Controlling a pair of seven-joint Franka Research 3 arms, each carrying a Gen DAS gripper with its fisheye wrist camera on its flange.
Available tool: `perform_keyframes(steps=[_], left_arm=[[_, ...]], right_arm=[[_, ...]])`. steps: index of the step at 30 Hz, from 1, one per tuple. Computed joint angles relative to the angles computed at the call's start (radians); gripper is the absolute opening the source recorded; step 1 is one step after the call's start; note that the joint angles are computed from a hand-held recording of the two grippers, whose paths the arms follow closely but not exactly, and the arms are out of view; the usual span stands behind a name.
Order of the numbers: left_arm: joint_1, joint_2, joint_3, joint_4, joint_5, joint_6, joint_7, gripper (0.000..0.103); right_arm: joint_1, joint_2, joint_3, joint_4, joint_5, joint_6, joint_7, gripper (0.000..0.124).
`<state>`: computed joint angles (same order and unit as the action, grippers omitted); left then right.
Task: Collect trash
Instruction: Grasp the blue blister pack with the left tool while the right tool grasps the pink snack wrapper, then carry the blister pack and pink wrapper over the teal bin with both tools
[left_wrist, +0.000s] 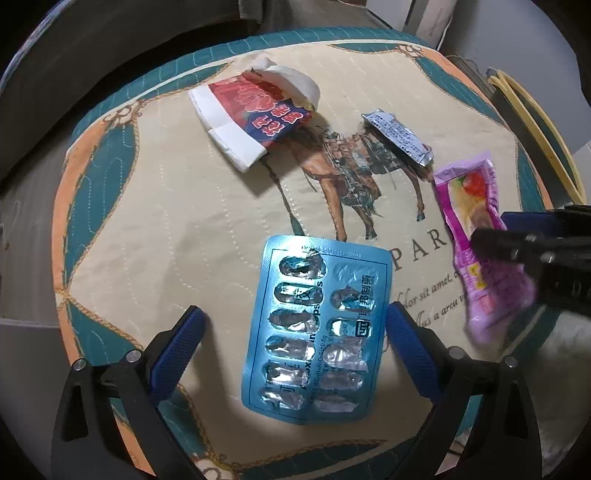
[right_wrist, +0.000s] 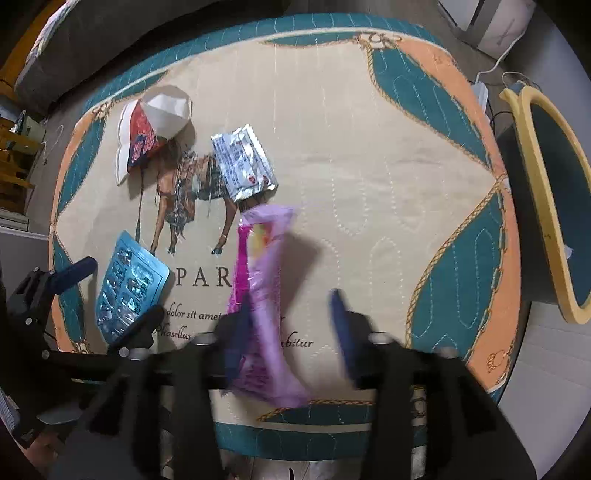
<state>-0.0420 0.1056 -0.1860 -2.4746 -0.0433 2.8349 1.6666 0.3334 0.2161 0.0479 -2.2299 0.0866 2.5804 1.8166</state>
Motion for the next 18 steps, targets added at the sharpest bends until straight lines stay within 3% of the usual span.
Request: perform_keyframes(steps=[4,6,7,8,12,18], left_arm=[[-0.002,0.003,0.002,0.007,0.014,-0.007,-0.013,0.093],[-0.009,-0.018,-0.004,-0.012,0.01,-0.004,-0.022,0.087],[-0.01,-0.021,-0.003,-0.013,0.009,0.002,-0.018,0.079],[-0.02,-0.031,-0.003,-0.015,0.024,0.0,-0.04,0.069],[-0.032,-0.04,0.002,-0.01,0.044,-0.009,-0.058,0.069],[-0.049,-0.101,0.022,-0.044,0.171,0.034,-0.144,0.069]], right_arm=[[0.005,0.014,0.0,0.009,-0.014,-0.005,-0.006,0.05],[0.002,0.014,0.005,0.009,-0.006,0.0,-0.029,0.037],[0.006,0.024,0.013,0.02,0.004,0.002,-0.038,0.022],[0.008,0.009,0.019,-0.005,0.015,0.011,-0.05,0.015],[0.016,-0.007,0.017,-0.016,0.008,0.028,-0.071,0.01],[0.015,-0.06,0.004,-0.045,-0.02,0.062,-0.048,0.009]])
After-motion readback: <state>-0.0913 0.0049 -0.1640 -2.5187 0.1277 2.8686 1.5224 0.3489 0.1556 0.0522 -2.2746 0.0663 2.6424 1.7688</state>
